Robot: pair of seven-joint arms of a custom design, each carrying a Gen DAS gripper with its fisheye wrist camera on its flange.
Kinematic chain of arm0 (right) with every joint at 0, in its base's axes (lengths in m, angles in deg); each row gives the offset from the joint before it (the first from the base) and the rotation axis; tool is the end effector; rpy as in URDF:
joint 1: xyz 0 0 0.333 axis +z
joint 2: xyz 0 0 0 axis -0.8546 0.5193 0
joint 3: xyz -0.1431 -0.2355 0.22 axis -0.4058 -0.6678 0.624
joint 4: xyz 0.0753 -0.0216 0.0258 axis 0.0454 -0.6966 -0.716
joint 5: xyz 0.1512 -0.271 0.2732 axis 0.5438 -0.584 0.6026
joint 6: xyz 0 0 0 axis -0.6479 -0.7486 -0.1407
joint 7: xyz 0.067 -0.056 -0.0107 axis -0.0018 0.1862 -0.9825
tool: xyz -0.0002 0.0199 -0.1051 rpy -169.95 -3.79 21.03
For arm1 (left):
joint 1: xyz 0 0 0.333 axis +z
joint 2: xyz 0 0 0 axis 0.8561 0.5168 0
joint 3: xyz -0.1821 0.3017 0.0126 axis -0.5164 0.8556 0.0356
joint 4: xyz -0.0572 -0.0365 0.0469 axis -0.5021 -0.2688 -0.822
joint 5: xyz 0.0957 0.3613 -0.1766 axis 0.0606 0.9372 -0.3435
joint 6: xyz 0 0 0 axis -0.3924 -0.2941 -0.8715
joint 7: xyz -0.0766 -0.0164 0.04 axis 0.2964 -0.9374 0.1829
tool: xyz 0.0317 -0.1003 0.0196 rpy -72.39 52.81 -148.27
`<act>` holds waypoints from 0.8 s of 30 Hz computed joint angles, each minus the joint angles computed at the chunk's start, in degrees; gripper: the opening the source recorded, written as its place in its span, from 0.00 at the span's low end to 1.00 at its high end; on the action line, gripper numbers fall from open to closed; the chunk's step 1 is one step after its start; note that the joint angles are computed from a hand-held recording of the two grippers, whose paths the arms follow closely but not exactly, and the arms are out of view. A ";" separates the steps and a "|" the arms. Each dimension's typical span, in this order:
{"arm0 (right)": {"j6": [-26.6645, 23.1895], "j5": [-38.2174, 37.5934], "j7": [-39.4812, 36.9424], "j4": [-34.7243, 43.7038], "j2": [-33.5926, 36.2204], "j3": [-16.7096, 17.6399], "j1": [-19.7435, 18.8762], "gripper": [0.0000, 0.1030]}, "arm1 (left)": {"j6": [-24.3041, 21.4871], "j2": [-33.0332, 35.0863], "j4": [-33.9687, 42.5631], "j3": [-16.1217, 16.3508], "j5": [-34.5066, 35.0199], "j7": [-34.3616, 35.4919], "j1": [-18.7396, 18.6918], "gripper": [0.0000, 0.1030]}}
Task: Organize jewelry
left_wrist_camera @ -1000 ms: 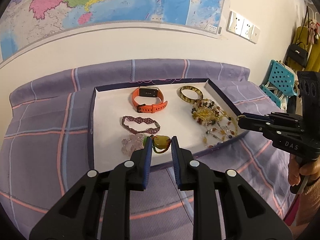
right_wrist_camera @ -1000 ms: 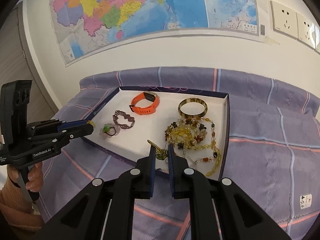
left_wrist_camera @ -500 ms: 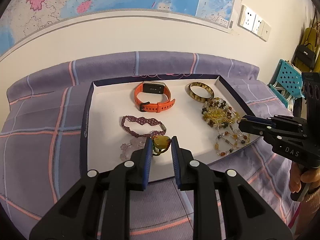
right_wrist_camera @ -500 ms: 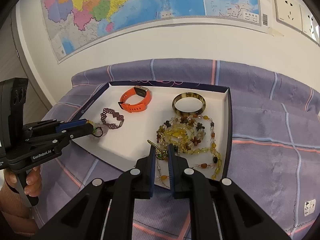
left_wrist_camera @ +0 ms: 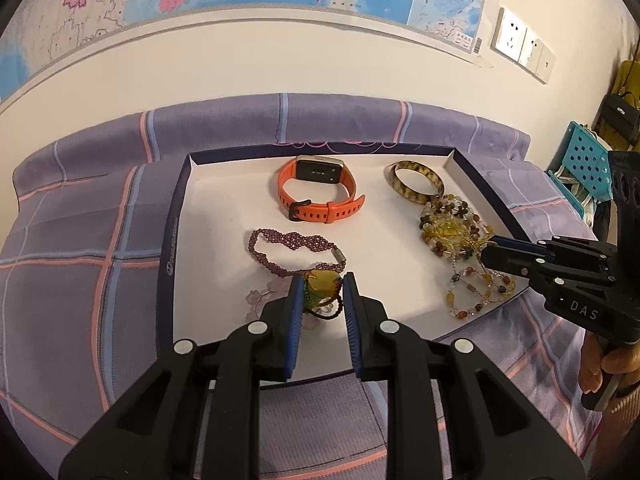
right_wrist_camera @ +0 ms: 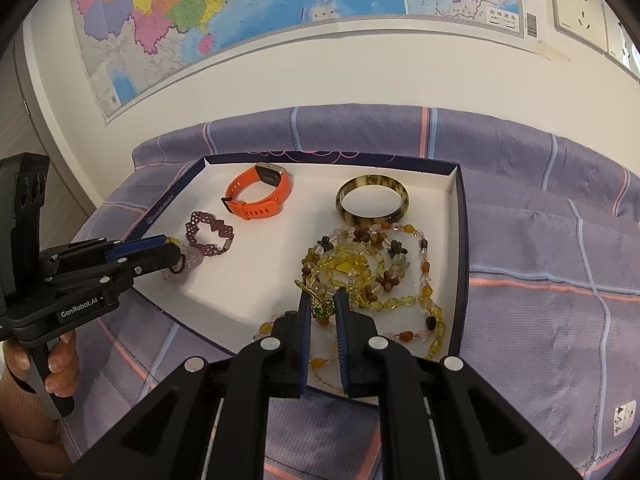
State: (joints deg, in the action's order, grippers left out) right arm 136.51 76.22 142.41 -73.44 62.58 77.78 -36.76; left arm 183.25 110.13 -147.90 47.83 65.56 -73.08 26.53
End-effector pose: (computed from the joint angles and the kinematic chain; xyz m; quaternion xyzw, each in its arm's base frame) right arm 0.5193 0.2954 0.3687 -0.7631 0.5461 -0.1173 0.3251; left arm 0.5103 -0.4676 0.3758 -0.6135 0.7039 -0.3064 0.1854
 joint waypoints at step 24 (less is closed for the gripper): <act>3.04 -10.32 11.25 -3.59 -1.67 -13.98 12.80 0.54 | -5.39 -1.88 -0.55 -0.25 8.10 -6.65 -1.64 0.77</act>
State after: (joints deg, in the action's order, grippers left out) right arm 139.56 65.90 153.67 -77.03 60.91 63.80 -23.96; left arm 177.86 108.25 -148.45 47.58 73.65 -79.74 24.89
